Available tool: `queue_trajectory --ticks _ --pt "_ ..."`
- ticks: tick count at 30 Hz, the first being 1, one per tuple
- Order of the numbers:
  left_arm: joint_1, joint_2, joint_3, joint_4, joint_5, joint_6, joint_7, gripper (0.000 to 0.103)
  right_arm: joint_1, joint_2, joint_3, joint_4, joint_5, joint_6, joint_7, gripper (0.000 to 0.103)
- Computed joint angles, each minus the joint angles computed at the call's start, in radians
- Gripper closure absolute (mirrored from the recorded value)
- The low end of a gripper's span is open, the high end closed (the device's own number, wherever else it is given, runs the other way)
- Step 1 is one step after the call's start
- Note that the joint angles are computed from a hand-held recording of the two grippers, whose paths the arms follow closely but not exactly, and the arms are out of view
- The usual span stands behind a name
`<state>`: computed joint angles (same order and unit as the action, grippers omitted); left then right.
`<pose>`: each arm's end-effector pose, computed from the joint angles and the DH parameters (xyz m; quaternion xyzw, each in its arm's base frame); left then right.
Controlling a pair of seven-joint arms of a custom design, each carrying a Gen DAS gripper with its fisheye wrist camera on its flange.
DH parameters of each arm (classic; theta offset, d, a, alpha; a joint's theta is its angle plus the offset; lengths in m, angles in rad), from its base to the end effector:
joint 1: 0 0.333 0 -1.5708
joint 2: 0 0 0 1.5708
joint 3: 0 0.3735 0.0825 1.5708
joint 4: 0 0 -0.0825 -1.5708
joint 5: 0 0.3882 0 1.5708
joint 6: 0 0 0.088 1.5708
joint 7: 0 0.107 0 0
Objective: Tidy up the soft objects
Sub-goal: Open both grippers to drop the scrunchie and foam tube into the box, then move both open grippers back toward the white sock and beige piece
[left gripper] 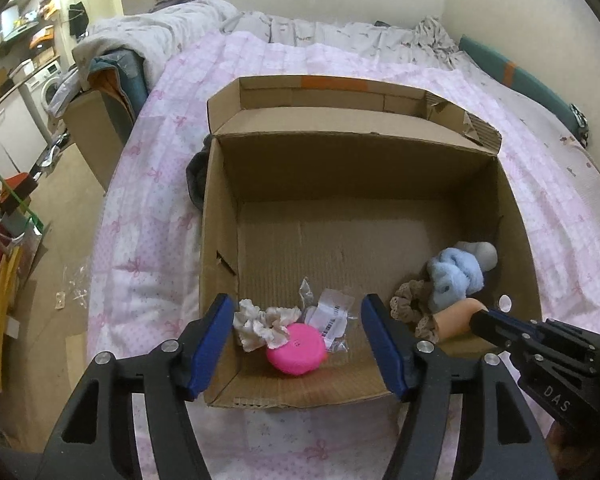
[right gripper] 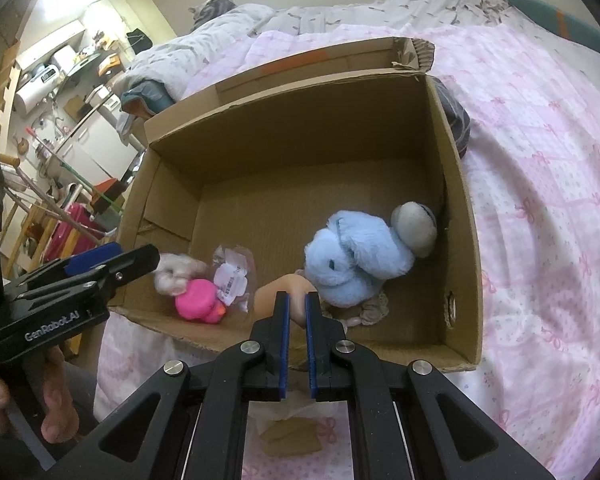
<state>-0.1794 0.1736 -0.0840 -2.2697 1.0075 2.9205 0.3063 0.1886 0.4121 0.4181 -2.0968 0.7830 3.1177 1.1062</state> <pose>0.5308 -0.1965 0.3701 -0.6974 0.6528 -0.2057 0.2127 0.5659 0.2935 0.3361 -0.7334 0.5950 -0.0250 0.3277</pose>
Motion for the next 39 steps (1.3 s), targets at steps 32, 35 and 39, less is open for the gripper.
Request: queue_trajectory --ticks 32,35,39 --pt "0.0 -0.01 -0.003 -0.002 0.05 -0.028 -0.045 0.039 -0.273 0.037 0.307 -0.028 0.085 0.174 -0.043 0.009" --pt "0.004 -0.018 -0.005 -0.01 0.061 -0.028 -0.058 0.039 -0.286 0.03 0.318 -0.045 0.053 0.184 -0.01 0.009" --pt "0.019 -0.037 -0.007 -0.033 0.047 0.006 -0.071 0.039 -0.299 0.024 0.323 -0.061 0.01 0.192 0.037 0.009"
